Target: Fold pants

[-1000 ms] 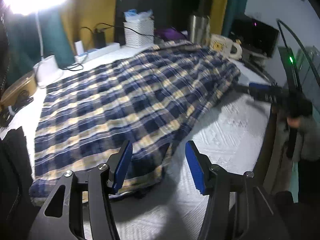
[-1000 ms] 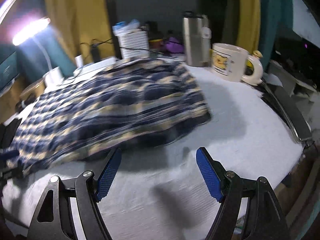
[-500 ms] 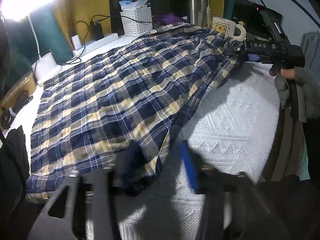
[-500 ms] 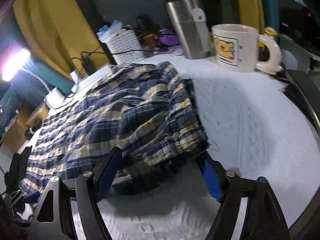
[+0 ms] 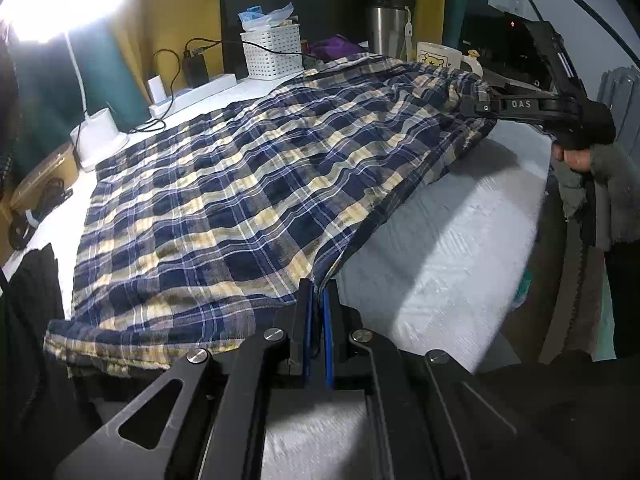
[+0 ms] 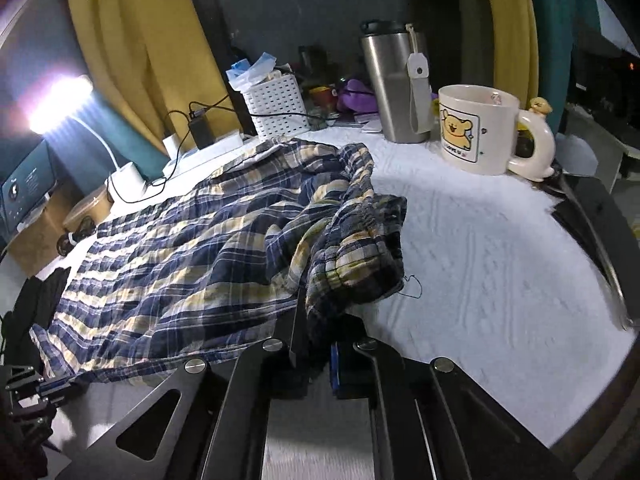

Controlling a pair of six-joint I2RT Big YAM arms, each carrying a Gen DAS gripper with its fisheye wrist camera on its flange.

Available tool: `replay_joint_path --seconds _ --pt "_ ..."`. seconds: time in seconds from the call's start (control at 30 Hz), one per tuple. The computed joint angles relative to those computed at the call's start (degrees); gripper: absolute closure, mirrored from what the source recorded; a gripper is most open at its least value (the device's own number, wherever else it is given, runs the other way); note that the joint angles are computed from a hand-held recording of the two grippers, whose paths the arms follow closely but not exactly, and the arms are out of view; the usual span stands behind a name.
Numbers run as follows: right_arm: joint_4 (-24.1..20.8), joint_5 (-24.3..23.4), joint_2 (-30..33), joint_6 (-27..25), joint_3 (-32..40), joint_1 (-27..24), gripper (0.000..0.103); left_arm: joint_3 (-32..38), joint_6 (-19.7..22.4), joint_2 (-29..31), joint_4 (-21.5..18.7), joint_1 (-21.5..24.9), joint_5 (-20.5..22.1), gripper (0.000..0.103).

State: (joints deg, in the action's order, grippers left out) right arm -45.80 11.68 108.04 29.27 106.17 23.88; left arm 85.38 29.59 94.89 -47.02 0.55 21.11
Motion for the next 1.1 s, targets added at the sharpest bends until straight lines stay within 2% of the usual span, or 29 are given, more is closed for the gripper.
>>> replay_joint_path --seconds 0.13,0.23,0.37,0.4,0.47,0.53,0.6,0.63,0.67,0.77,0.87,0.97,1.0,1.07,1.1 --pt "0.10 1.58 -2.13 0.88 -3.59 0.81 0.097 -0.68 -0.82 -0.24 -0.21 0.38 0.59 0.100" --pt "-1.39 2.76 -2.41 1.59 -5.10 1.45 0.097 -0.76 -1.73 -0.63 -1.21 0.96 1.41 0.096" --pt "-0.93 5.07 -3.86 1.87 -7.56 2.50 0.097 -0.04 -2.04 -1.38 -2.80 2.64 2.30 0.093" --pt "-1.41 5.49 -3.94 1.84 -7.43 2.65 0.097 -0.01 -2.25 -1.74 -2.40 3.14 2.00 0.089" --pt "-1.98 6.34 -4.42 2.25 -7.57 2.83 0.091 0.31 -2.89 -2.20 -1.00 4.57 1.85 0.056" --pt "-2.30 7.27 -4.95 2.43 -7.71 3.03 0.086 0.75 -4.37 -2.39 1.45 6.38 1.50 0.047" --pt "-2.80 8.47 -5.33 2.55 -7.67 3.28 0.067 2.21 -6.03 -1.46 3.06 8.08 -0.24 0.047" --pt "-2.90 8.95 -5.54 2.67 -7.73 3.37 0.031 2.70 -6.71 -0.95 3.44 8.69 -0.89 0.047" --pt "-1.96 9.31 -6.11 2.78 -8.38 3.41 0.004 3.50 -7.41 -0.12 3.54 9.42 -1.68 0.047" --pt "-1.45 10.03 -6.64 2.59 -8.50 3.52 0.004 6.03 -8.93 3.05 2.66 10.87 -4.07 0.047" --pt "-2.11 11.52 -6.40 3.07 -7.73 3.58 0.004 7.32 -10.04 4.93 2.20 11.80 -3.12 0.047" --pt "-2.11 11.49 -6.05 3.06 -7.14 3.61 0.004 7.28 -9.33 5.61 2.56 12.09 -2.49 0.049" --pt "-2.21 11.37 -5.76 2.78 -6.73 3.68 0.004 6.98 -8.87 5.63 2.80 12.07 -2.34 0.053" --pt "-2.12 11.12 -5.41 2.39 -6.28 3.78 0.004 7.10 -8.05 5.99 2.25 11.85 -3.08 0.082" --pt "-2.11 11.13 -5.18 2.20 -5.99 3.90 0.004 7.11 -7.99 6.06 2.12 11.74 -3.48 0.089"
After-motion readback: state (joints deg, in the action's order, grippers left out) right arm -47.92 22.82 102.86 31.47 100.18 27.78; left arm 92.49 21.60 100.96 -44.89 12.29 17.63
